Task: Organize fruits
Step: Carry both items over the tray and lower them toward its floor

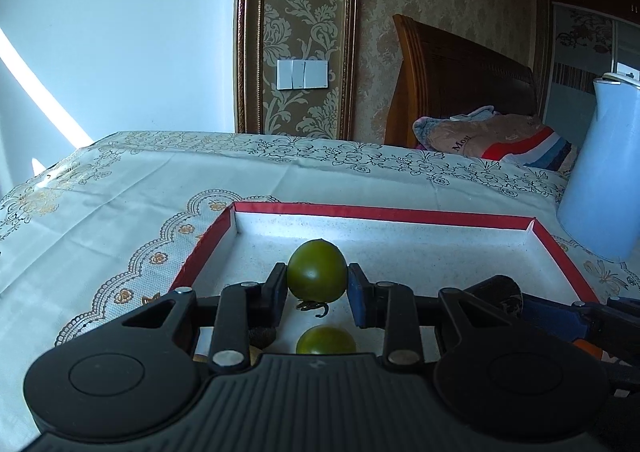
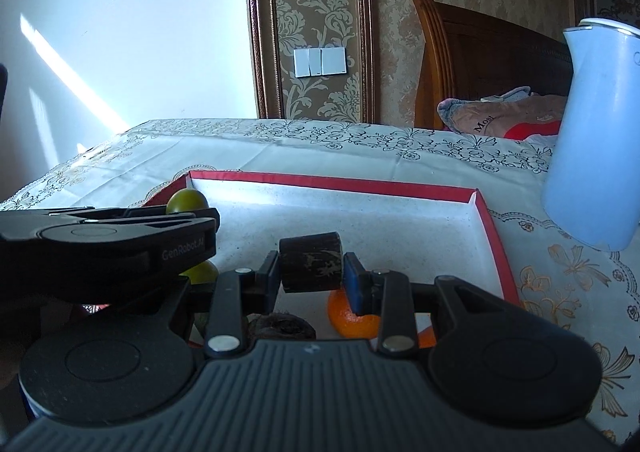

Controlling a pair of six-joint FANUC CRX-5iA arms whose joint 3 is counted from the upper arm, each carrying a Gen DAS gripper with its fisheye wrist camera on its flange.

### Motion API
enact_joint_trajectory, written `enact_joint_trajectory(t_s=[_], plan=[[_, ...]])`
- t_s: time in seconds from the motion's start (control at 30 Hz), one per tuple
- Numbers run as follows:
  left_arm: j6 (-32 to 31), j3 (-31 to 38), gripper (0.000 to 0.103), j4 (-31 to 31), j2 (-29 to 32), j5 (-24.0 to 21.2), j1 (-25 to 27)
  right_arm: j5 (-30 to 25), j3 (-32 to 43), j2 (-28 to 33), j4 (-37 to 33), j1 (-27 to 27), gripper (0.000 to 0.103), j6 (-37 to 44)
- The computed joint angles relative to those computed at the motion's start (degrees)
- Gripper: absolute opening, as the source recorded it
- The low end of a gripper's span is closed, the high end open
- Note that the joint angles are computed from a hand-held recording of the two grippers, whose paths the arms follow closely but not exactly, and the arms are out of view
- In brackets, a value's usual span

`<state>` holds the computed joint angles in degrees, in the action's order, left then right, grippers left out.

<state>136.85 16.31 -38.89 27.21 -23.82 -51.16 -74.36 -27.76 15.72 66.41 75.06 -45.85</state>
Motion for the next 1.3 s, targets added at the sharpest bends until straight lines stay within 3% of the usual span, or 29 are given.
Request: enact_joint_trajectory(t_s=[0.7,1.17,1.2,1.27,1.3], plan=[[-3.2,2.0,0.031,4.8,2.9,-1.3,1.3,2.1,1.0,2.4,1.5,-1.8,0.032,0.9],[2.3,1.5,0.032,-0.4,2.6,-0.4,0.4,0.3,1.7,4.0,2.1,-1.6,0.032,0.0],[2.3,1.2,0.034,-0.3,2.5,-0.1,0.5,0.2,1.6,4.0,2.1,-1.5,0.032,-0.2],[3.8,1.4,0.050,-1.1,2.4,-0.8,0.4,0.0,1.4,3.9,2.1,-1.2,0.032,-0.8],[5.4,1.3,0.065,-2.0,2.3,-0.9,0.3,-0.1,1.1,3.7,2.2,-1.1,0.032,-1.3]])
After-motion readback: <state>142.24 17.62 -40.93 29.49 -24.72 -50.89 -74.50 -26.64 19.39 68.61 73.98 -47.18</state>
